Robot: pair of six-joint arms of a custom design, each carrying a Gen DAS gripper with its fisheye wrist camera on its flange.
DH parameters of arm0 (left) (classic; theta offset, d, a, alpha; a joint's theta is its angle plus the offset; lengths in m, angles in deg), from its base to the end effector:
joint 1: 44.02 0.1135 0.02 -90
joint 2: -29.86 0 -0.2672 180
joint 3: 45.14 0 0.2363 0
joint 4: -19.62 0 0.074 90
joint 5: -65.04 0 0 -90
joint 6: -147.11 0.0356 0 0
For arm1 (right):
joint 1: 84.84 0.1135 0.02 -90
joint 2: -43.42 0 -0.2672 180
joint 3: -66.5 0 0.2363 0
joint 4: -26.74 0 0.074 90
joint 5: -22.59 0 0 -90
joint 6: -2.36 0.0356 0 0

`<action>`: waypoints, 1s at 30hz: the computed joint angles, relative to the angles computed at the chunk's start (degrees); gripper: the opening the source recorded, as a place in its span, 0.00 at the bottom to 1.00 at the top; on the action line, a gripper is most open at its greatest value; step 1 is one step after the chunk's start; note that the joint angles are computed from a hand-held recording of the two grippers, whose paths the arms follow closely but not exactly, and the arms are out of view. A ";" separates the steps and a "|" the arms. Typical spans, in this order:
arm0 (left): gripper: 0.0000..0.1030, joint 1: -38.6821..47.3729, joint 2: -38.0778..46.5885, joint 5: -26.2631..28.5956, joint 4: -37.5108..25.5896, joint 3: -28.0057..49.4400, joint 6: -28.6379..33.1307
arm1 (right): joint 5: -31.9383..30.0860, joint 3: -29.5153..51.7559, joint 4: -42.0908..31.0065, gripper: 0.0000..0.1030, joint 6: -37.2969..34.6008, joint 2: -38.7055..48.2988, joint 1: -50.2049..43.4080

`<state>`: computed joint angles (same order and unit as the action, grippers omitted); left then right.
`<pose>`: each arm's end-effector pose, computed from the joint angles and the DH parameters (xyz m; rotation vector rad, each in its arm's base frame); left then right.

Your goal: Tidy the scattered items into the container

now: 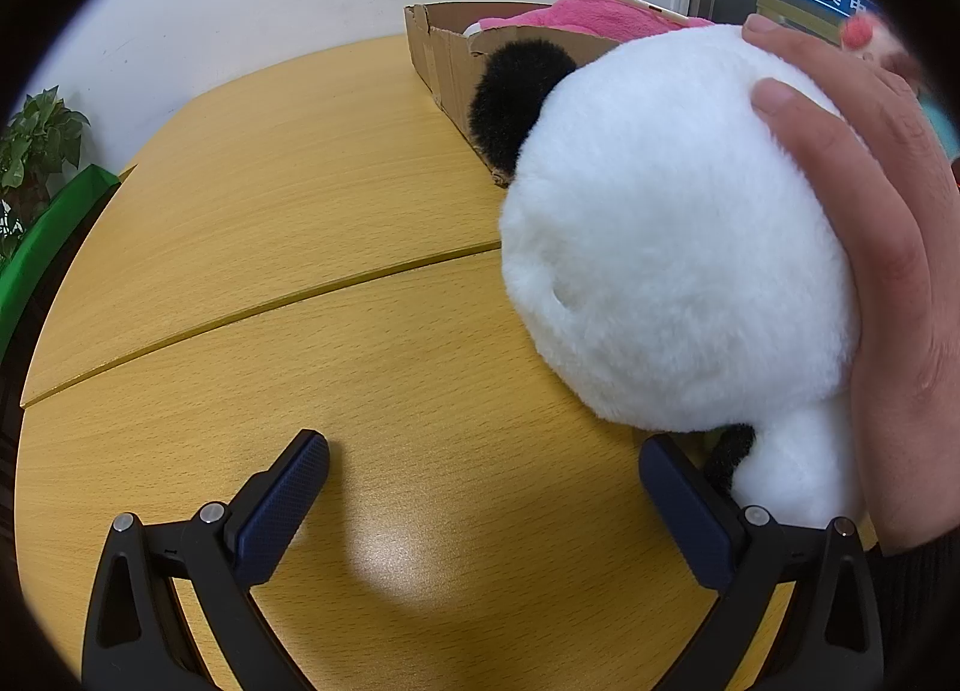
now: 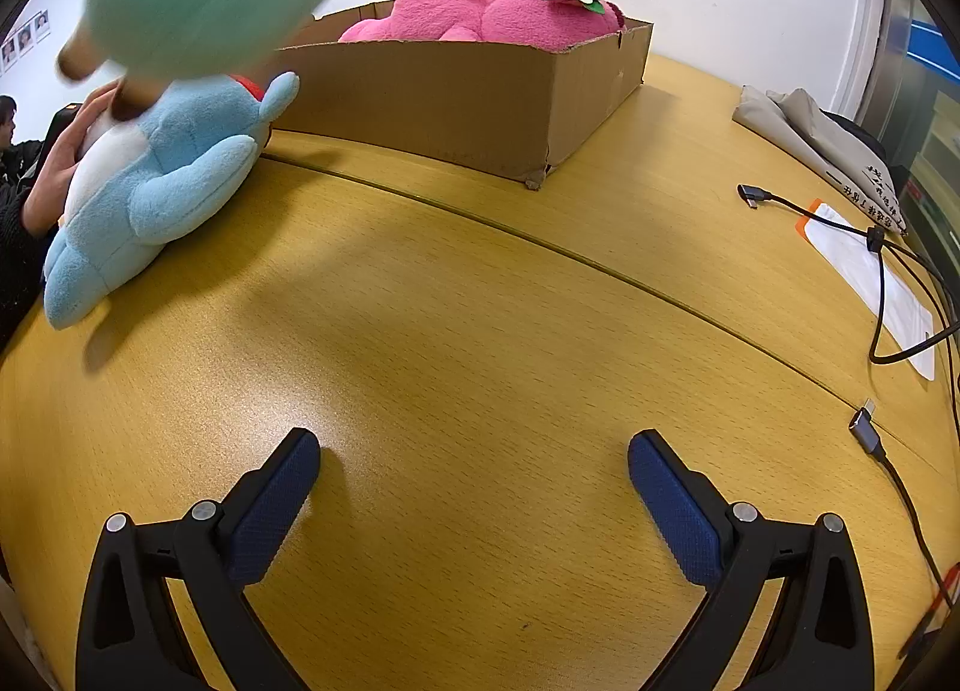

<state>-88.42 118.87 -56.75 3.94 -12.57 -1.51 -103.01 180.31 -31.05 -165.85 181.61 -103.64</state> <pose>0.1403 -0.1112 0.0845 -0.4233 2.4827 0.1361 0.4312 -0.1249 0.0921 -1.3164 2.1939 0.4130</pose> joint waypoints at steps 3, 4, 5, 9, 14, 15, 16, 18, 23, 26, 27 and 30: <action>1.00 -0.10 -0.10 -0.03 -0.09 -0.06 -0.09 | 0.00 0.00 0.02 1.00 0.02 0.00 0.00; 1.00 -0.07 0.03 -0.02 0.00 0.01 -0.05 | 0.00 -0.01 0.04 1.00 0.04 0.01 0.02; 1.00 -0.11 -0.05 -0.04 -0.04 -0.05 -0.08 | 0.00 -0.01 0.04 1.00 0.04 0.01 0.02; 1.00 0.20 0.67 0.08 0.58 0.25 0.30 | 0.01 0.01 0.17 1.00 0.06 0.13 0.02; 1.00 0.61 1.61 0.23 1.44 0.61 0.82 | 0.03 0.04 0.21 1.00 0.10 0.18 0.04; 1.00 0.58 1.58 0.22 1.42 0.58 0.79 | 0.03 0.05 0.23 1.00 0.10 0.19 0.03; 1.00 0.63 1.68 0.24 1.49 0.64 0.85 | 0.03 0.03 0.23 1.00 0.12 0.17 0.04; 1.00 0.49 1.54 0.20 1.36 0.56 0.71 | 0.03 0.03 0.23 1.00 0.12 0.17 0.04; 1.00 0.69 2.07 0.27 1.86 0.73 0.98 | 0.04 -0.02 0.31 1.00 0.16 0.17 0.04; 1.00 1.04 2.80 0.39 2.57 0.98 1.41 | 0.04 -0.04 0.33 1.00 0.17 0.16 0.04; 1.00 0.90 2.52 0.35 2.33 0.86 1.25 | 0.04 -0.04 0.33 1.00 0.17 0.16 0.04; 1.00 0.27 1.40 0.15 1.21 0.49 0.56 | 0.04 -0.06 0.34 1.00 0.20 0.14 0.05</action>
<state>-88.15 120.27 -56.60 5.14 -12.08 -0.95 -102.97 180.25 -30.72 -165.65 181.75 -103.60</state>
